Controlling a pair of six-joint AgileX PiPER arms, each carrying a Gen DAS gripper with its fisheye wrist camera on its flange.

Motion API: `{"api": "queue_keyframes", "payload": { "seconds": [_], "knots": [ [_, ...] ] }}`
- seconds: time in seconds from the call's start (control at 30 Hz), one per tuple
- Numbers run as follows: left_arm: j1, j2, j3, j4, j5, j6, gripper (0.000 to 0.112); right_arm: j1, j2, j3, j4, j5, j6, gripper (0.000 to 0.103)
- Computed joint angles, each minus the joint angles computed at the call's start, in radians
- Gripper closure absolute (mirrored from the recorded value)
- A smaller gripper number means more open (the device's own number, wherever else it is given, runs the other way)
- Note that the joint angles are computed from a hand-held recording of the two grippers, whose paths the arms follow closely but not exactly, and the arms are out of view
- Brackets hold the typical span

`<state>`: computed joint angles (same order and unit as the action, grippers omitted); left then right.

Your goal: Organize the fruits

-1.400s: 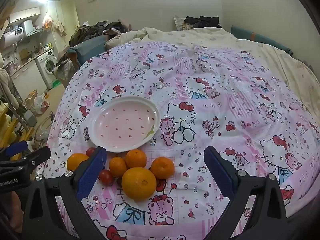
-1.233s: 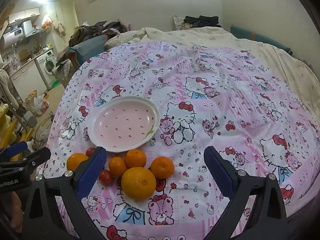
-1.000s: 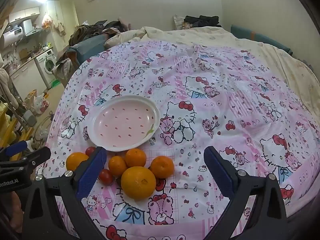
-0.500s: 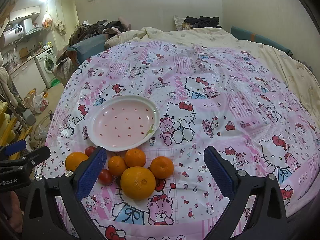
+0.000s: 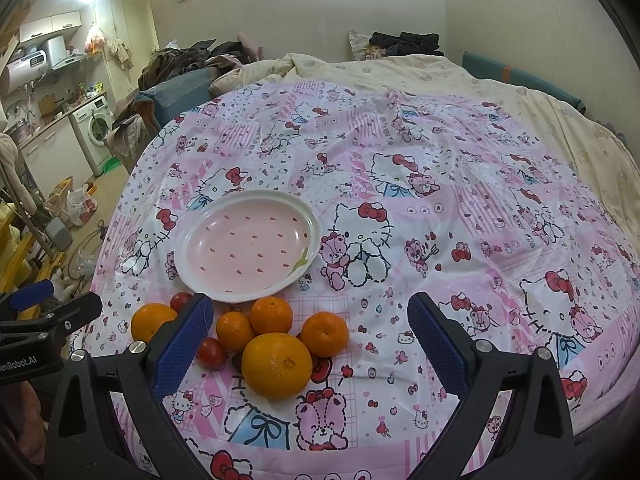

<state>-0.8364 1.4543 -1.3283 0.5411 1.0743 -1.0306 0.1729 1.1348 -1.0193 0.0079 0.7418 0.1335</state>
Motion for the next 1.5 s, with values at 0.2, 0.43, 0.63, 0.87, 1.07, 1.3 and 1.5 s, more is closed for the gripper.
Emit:
{"api": "queue_keyframes", "payload": {
  "seconds": [0.2, 0.43, 0.63, 0.87, 1.07, 1.3, 1.5],
  "knots": [
    [-0.002, 0.000, 0.001, 0.000, 0.001, -0.002, 0.010, -0.010, 0.001, -0.001, 0.022, 0.001, -0.015, 0.003],
    [-0.001, 0.000, -0.002, -0.001, 0.003, 0.000, 0.010, -0.019, 0.002, 0.000, 0.032, -0.001, -0.024, 0.003],
    [0.000, 0.000, -0.002, -0.003, 0.004, 0.001, 0.010, -0.022, 0.001, 0.001, 0.038, -0.001, -0.028, 0.003],
    [0.000, 0.000, -0.002, -0.003, 0.003, 0.001, 0.010, -0.019, -0.001, 0.002, 0.030, -0.001, -0.021, 0.003],
    [0.001, 0.000, -0.002, -0.003, 0.003, 0.002, 0.010, -0.016, -0.004, 0.003, 0.023, -0.001, -0.016, 0.003],
    [0.002, 0.000, -0.001, -0.003, 0.001, 0.003, 0.010, -0.017, -0.005, 0.004, 0.022, -0.001, -0.015, 0.003],
    [0.002, 0.000, -0.003, -0.006, 0.002, 0.005, 0.010, -0.019, -0.004, 0.003, 0.023, 0.005, -0.011, 0.003]
  ]
}}
